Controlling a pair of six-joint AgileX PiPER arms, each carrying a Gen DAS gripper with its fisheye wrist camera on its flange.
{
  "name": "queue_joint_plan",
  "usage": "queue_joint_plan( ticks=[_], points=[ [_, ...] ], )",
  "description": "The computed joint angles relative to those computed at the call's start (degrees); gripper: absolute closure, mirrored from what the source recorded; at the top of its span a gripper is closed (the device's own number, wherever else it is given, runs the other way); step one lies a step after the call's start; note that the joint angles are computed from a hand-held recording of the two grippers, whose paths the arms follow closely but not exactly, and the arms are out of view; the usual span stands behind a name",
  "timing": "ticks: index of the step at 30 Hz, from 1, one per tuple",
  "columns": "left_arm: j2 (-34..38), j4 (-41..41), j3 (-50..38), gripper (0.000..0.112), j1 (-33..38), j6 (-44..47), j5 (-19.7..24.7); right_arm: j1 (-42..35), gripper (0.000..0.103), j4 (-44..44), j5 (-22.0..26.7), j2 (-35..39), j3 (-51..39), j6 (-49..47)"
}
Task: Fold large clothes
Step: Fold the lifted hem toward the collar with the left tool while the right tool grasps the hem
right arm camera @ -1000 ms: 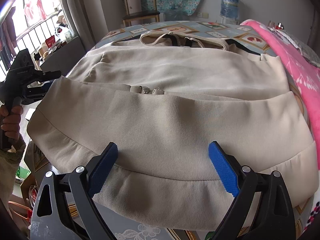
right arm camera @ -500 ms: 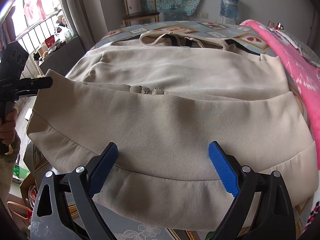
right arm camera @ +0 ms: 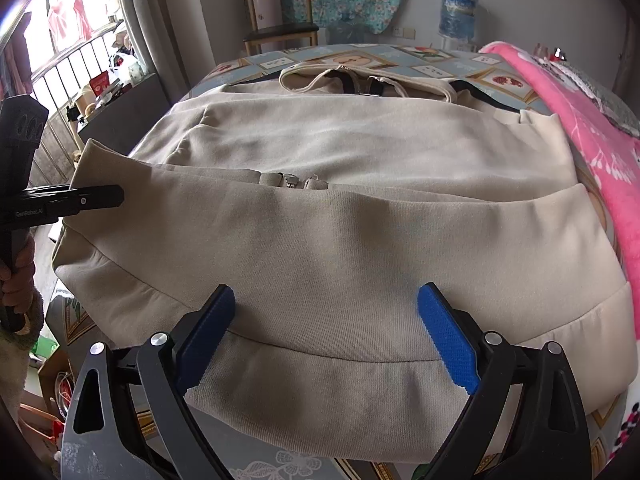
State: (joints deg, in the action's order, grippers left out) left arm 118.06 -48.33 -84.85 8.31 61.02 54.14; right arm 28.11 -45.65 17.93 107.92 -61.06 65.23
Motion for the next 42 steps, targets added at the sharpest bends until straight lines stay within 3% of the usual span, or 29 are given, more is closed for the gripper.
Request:
queue_joint_plan(
  ticks=[4,9,13,18,23,27,31,42],
  points=[
    [-3.1,4.3,4.2,0.1,-3.0,-4.2,-8.2,-0.4,0.014,-0.2,-0.5,-1.0,1.1,0.8],
    [-8.0,10.3,11.0,0.102,-7.4,-9.2,-19.3,-5.0,0.014,1.5,-4.4,-8.5,8.3,-1.2],
    [-9.7,18.7,13.6,0.102,-10.9,-15.8,-25.4,-13.4,0.02,19.3,-4.7,-14.4,11.3,-22.5],
    [-9.8,24.2,13.5,0.102,-12.3,-20.8,-26.4,-24.5,0.025,43.6,-3.4,-14.2,6.6,-51.1],
    [-9.2,26.8,12.0,0.101,-12.3,-22.9,-24.5,-32.8,0.027,68.5,9.1,-3.1,-12.3,-78.2],
    [-8.3,25.8,9.8,0.1,-11.5,-23.9,-21.1,-36.8,0.031,76.2,22.4,8.7,-29.3,-84.1],
    [-8.1,26.0,9.5,0.1,-11.6,-24.2,-20.9,-40.7,0.033,81.1,34.3,17.5,-40.3,-84.9],
    [-7.5,26.2,8.5,0.1,-11.5,-25.0,-19.8,-48.8,0.035,96.1,45.5,14.8,-30.6,-97.9]
  ],
)
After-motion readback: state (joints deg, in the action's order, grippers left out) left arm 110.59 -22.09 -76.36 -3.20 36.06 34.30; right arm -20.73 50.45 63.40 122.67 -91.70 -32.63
